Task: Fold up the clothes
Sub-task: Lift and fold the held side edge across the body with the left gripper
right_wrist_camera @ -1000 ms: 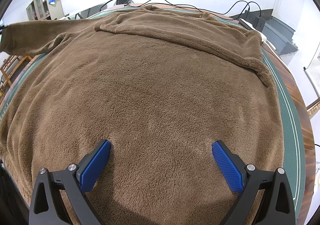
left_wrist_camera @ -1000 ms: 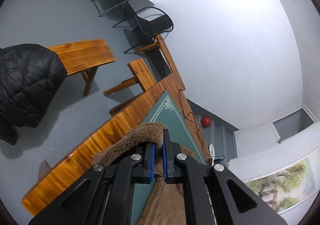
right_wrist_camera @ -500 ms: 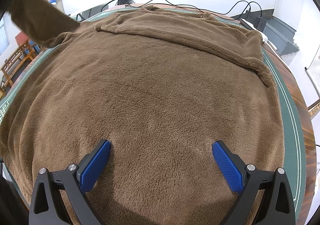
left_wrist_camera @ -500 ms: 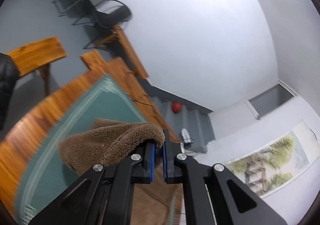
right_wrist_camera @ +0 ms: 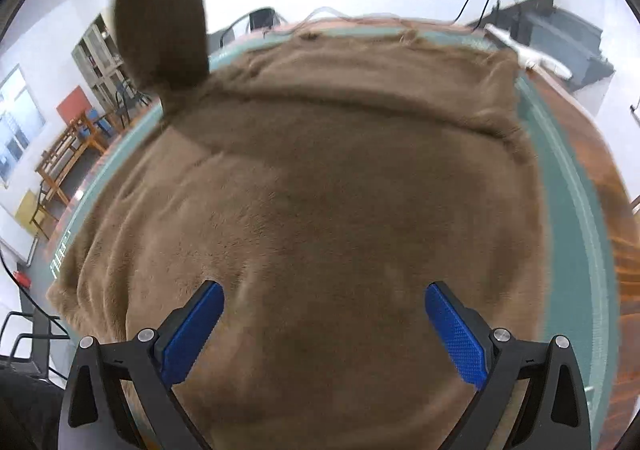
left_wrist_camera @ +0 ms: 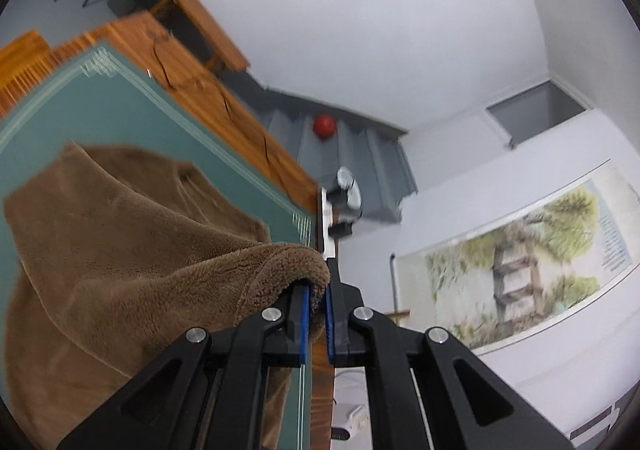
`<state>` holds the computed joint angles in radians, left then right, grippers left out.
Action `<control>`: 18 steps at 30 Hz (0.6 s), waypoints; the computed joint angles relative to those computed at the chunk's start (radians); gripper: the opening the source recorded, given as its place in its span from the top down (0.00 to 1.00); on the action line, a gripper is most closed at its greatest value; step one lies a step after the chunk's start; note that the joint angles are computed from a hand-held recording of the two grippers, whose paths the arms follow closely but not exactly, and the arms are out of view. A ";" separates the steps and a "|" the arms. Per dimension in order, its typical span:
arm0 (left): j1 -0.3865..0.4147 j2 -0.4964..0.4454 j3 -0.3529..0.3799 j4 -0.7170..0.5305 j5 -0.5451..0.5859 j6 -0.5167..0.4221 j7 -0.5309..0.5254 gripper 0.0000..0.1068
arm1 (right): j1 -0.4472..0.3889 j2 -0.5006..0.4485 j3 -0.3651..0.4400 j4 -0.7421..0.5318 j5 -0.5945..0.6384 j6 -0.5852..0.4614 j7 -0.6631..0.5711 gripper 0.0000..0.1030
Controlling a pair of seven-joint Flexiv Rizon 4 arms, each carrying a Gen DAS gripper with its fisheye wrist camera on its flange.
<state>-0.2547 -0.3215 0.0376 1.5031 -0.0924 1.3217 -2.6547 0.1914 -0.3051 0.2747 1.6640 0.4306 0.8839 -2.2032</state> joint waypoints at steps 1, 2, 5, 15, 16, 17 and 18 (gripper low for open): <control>-0.002 -0.028 -0.009 -0.026 -0.007 -0.010 -0.002 0.93 | -0.013 0.007 -0.002 -0.001 0.010 0.000 -0.014 0.01; -0.005 -0.057 -0.016 -0.053 -0.014 -0.020 -0.004 0.93 | -0.028 0.011 -0.005 -0.007 0.023 -0.008 -0.025 0.01; -0.026 -0.119 -0.018 -0.113 -0.020 -0.057 -0.013 0.93 | -0.060 0.021 -0.018 -0.018 0.054 -0.034 -0.041 0.01; -0.030 -0.292 -0.062 -0.301 -0.069 -0.190 0.042 0.93 | -0.098 0.025 -0.047 -0.044 0.082 -0.078 -0.065 0.01; -0.027 -0.308 -0.072 -0.323 -0.080 -0.213 0.063 0.93 | -0.101 0.025 -0.048 -0.047 0.086 -0.083 -0.068 0.01; -0.023 -0.326 -0.082 -0.346 -0.091 -0.237 0.084 0.86 | -0.102 0.022 -0.051 -0.050 0.088 -0.084 -0.065 0.01; -0.013 -0.344 -0.109 -0.365 -0.114 -0.253 0.121 0.71 | -0.103 0.021 -0.053 -0.052 0.089 -0.084 -0.056 0.01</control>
